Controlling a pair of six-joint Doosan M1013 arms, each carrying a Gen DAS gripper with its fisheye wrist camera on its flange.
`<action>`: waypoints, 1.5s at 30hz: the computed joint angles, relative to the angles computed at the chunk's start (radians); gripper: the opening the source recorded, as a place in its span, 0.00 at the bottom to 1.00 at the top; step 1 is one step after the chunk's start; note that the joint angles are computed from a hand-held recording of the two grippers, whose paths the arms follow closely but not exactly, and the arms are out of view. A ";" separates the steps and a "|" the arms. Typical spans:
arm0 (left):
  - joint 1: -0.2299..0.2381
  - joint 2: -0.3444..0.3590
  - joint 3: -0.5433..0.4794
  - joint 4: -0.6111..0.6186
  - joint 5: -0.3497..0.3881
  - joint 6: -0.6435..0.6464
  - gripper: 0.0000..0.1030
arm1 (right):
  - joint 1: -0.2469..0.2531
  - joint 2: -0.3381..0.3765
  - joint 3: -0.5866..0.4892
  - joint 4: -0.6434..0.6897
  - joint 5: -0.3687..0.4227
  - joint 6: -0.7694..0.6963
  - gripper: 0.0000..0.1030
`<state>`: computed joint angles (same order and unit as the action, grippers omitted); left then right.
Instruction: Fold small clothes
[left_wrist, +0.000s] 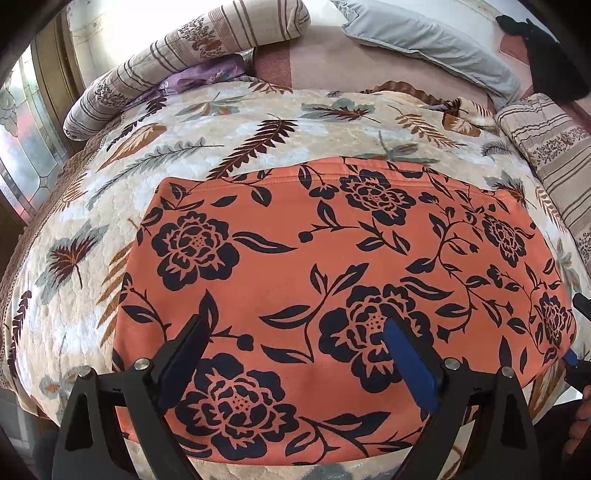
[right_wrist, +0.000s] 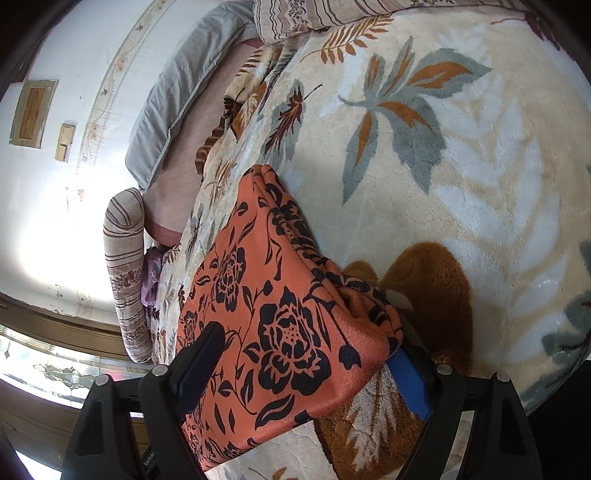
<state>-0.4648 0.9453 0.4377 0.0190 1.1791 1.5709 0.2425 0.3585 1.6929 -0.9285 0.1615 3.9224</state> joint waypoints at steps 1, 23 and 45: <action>0.000 0.002 -0.005 0.000 0.001 0.000 0.93 | 0.000 0.000 -0.002 0.016 0.002 -0.017 0.85; -0.012 0.055 -0.082 -0.024 0.034 0.020 0.93 | 0.010 0.002 -0.044 0.207 0.083 -0.234 0.85; -0.013 0.089 -0.125 -0.027 0.100 0.051 0.95 | 0.005 0.060 -0.152 0.588 0.261 -0.726 0.23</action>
